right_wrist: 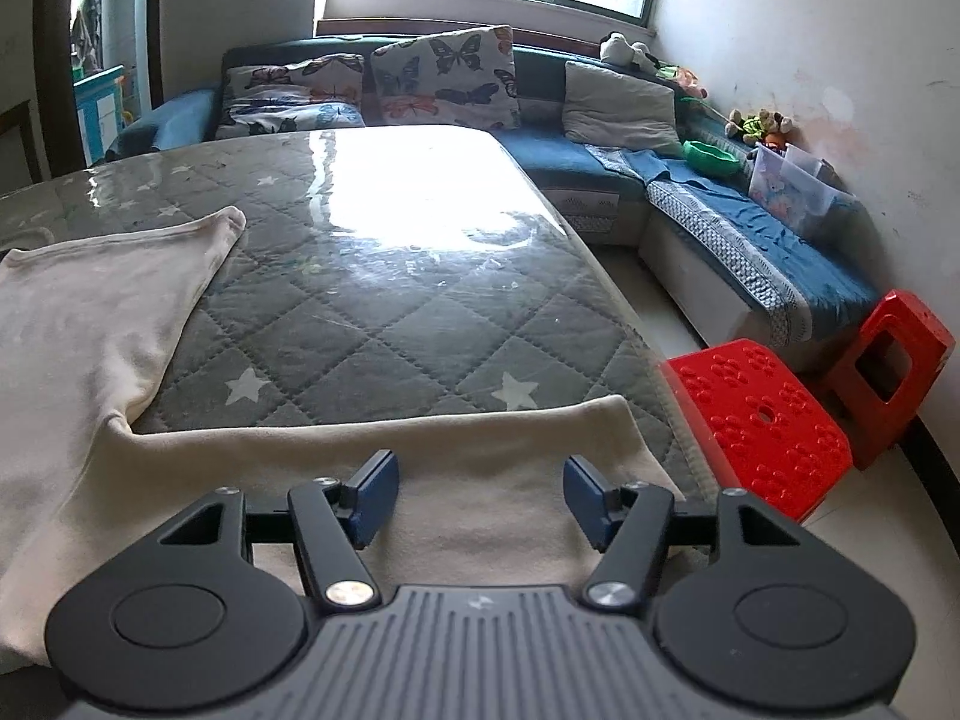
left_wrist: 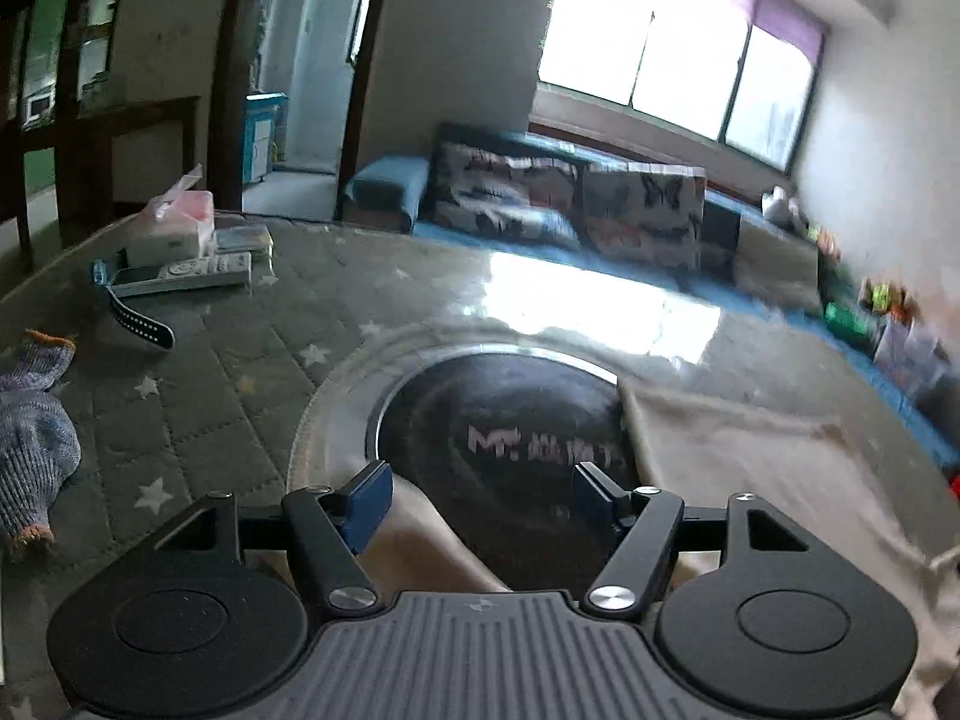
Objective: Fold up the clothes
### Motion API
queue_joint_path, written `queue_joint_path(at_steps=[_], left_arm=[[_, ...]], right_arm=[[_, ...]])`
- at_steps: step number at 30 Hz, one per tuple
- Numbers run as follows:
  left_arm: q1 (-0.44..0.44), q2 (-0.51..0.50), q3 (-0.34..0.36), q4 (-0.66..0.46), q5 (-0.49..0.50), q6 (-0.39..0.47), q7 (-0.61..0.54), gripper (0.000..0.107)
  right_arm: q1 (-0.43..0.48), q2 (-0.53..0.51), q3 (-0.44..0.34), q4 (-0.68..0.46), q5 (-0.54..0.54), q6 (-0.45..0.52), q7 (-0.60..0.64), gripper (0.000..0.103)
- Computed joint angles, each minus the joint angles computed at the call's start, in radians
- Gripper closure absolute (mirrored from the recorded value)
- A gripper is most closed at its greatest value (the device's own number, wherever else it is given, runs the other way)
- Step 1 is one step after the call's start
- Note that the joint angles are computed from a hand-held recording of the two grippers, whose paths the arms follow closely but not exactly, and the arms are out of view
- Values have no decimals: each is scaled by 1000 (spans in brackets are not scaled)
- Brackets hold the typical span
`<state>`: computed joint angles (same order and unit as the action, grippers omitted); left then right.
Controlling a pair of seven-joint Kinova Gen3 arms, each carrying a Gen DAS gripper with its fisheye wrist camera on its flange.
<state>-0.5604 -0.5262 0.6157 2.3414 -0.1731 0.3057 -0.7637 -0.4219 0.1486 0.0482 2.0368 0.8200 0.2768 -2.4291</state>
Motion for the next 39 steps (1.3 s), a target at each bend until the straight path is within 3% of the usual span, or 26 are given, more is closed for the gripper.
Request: queue_joint_path(at_steps=[3,6,12,15,17,20,22,27,30,36,39], left_arm=[[-45,-53,4,4,-4,71,19,38],[-55,-33,-1,-5,-18,147,31,38],[-101,15,75,-2,-95,161,113,44],[-122,39,115,-6,-125,164,157,56],[-145,55,141,1,-147,159,192,76],[-191,34,196,15,-184,157,244,92],[-178,19,190,15,-184,179,250,100],[-21,-85,54,-4,-139,321,251,102],[38,-148,19,-16,-123,415,244,102],[79,-97,9,-7,-122,462,243,97],[53,-113,44,-22,-162,477,280,91]], right_arm=[[-26,1,20,8,62,0,-63,37],[-19,3,15,10,78,-9,-84,36],[-18,5,10,10,97,-5,-113,36],[-16,6,4,6,96,4,-111,35],[-18,7,2,5,100,8,-117,35],[-22,7,2,5,116,14,-137,35],[-22,8,2,6,129,14,-150,34],[-16,7,-3,9,139,10,-166,34],[-20,8,1,13,164,7,-189,33],[-11,0,-13,14,168,10,-176,32],[-3,-28,-31,24,159,1,-145,32]])
